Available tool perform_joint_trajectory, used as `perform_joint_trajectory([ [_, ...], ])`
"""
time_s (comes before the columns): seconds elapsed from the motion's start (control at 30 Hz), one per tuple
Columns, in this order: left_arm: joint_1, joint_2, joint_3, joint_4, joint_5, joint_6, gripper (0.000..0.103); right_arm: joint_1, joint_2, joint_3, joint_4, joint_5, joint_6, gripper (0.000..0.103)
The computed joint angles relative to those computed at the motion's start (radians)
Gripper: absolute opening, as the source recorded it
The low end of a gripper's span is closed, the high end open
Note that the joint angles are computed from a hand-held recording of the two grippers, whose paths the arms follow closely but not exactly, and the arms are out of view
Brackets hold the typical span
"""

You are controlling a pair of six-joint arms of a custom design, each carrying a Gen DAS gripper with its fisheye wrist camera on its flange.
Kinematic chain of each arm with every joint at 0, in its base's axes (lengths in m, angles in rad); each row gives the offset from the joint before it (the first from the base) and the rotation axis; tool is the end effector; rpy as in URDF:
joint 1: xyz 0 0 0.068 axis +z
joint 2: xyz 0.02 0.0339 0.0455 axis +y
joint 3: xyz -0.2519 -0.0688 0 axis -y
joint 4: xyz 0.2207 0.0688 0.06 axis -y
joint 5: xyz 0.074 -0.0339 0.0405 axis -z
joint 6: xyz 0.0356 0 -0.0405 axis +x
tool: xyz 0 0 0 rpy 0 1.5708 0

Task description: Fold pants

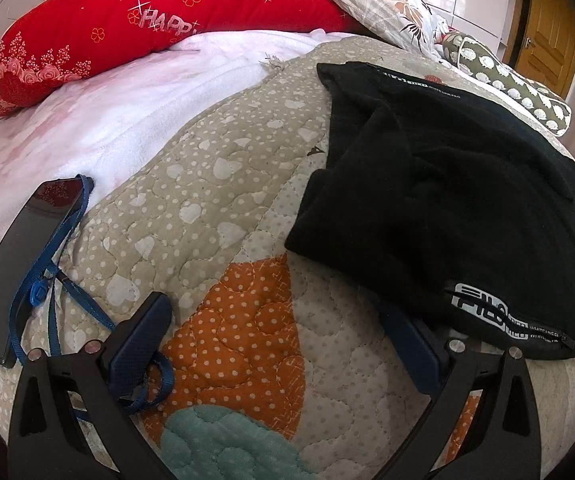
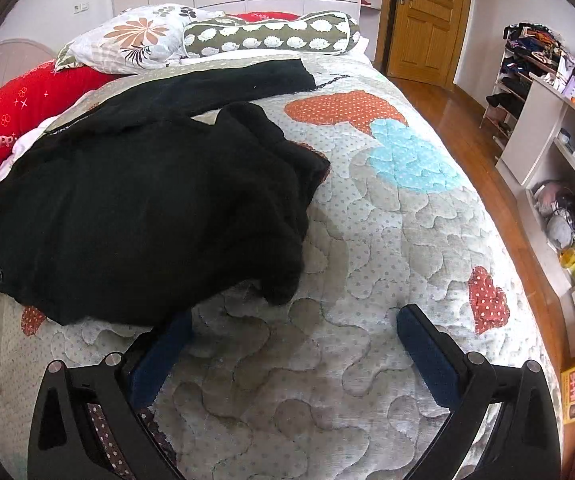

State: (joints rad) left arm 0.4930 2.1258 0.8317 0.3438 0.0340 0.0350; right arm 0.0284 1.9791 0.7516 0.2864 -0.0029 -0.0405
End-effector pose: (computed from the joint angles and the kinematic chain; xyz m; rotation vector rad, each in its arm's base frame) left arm 0.2952 0.1572 0.0425 -0.5606 2.4659 0.1700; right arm 0.3152 0.0091 0.0685 -0.0877 2.5104 -0.0013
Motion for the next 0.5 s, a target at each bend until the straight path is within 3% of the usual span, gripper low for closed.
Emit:
perform_joint_trajectory([
  [0.3, -0.001, 0.008, 0.011, -0.003, -0.004, 0.001, 0.103, -0.003, 0.001, 0.001, 0.0, -0.002, -0.002, 0.102],
  [0.5, -0.026, -0.014, 0.037, -0.085, -0.037, -0.01, 0.103, 0.0, 0.005, -0.007, 0.017, 0.005, -0.002, 0.102],
])
